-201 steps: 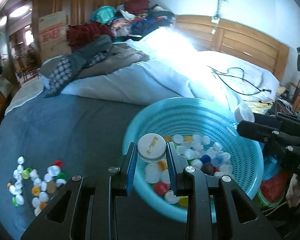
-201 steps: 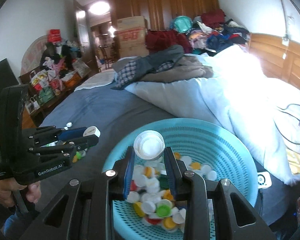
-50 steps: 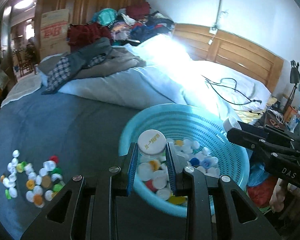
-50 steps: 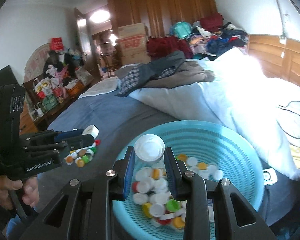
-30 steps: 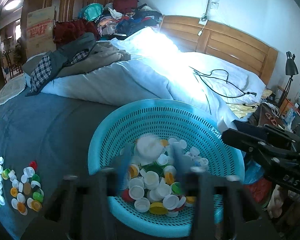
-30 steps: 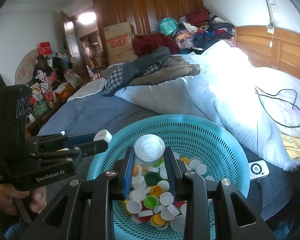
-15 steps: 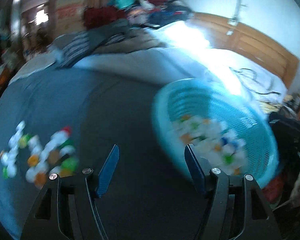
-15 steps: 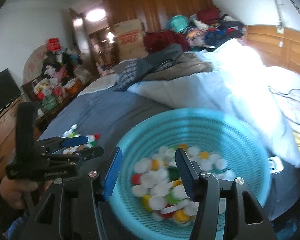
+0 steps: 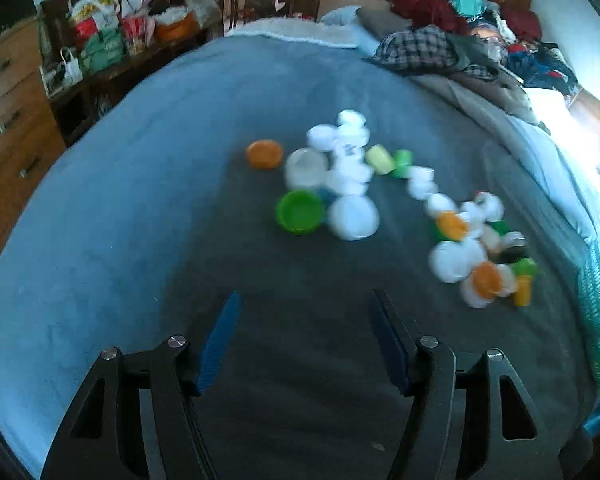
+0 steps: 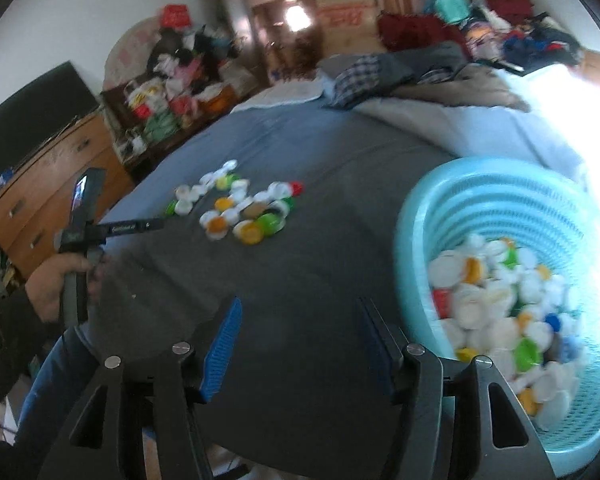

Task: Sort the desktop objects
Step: 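Move both grippers back toward the cap pile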

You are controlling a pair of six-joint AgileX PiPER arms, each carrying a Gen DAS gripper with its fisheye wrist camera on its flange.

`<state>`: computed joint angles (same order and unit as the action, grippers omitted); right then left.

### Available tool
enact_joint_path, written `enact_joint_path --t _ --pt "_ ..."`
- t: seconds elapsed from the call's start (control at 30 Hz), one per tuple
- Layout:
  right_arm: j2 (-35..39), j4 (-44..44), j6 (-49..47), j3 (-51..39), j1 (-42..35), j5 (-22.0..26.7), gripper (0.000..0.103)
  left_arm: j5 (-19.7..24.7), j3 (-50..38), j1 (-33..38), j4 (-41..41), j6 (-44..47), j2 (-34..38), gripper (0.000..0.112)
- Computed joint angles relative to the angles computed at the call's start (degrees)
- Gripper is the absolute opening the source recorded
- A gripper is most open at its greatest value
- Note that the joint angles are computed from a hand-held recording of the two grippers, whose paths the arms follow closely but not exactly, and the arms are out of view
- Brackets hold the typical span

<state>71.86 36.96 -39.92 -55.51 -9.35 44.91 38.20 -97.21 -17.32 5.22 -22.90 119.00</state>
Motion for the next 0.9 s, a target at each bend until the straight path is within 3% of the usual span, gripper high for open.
enact_joint_path --t 0.17,0.3,0.4,0.47,0.53,0.6,0.73,0.9 --pt "2.98 -4.04 5.44 -1.33 6.24 -3.29 0.063 -2.75 -2.55 1.12 -3.33 3.82 2.82 0.059" --pt "4.45 -6.75 8.87 -1.64 9.05 -4.56 0.063 -2.13 -8.17 3.58 -8.49 5.99 6.51 0.059" --pt "5.87 -8.97 11.52 -2.64 11.15 -4.83 0.063 1.05 -14.45 4.25 -8.89 6.33 9.85 0.058" --pt "6.89 -9.59 11.94 -3.39 12.13 -4.57 0.063 2.31 -16.21 4.15 -7.60 6.27 10.77 0.031" --pt "7.19 -10.75 13.44 -3.69 13.85 -5.16 0.060 1.34 -13.81 4.67 -9.54 7.90 9.23 0.001" --pt "8.10 -11.02 13.91 -4.74 15.43 -5.48 0.054 -1.49 -8.87 4.89 -9.36 7.93 6.20 0.001" --pt "12.31 -11.35 15.28 -8.19 19.35 -6.64 0.054 -8.11 3.69 5.89 -10.31 9.12 -1.49 0.001" --pt "21.28 -10.82 16.40 -16.53 26.91 -7.98 0.054 -10.07 12.64 8.55 -16.33 16.89 -6.89 0.001"
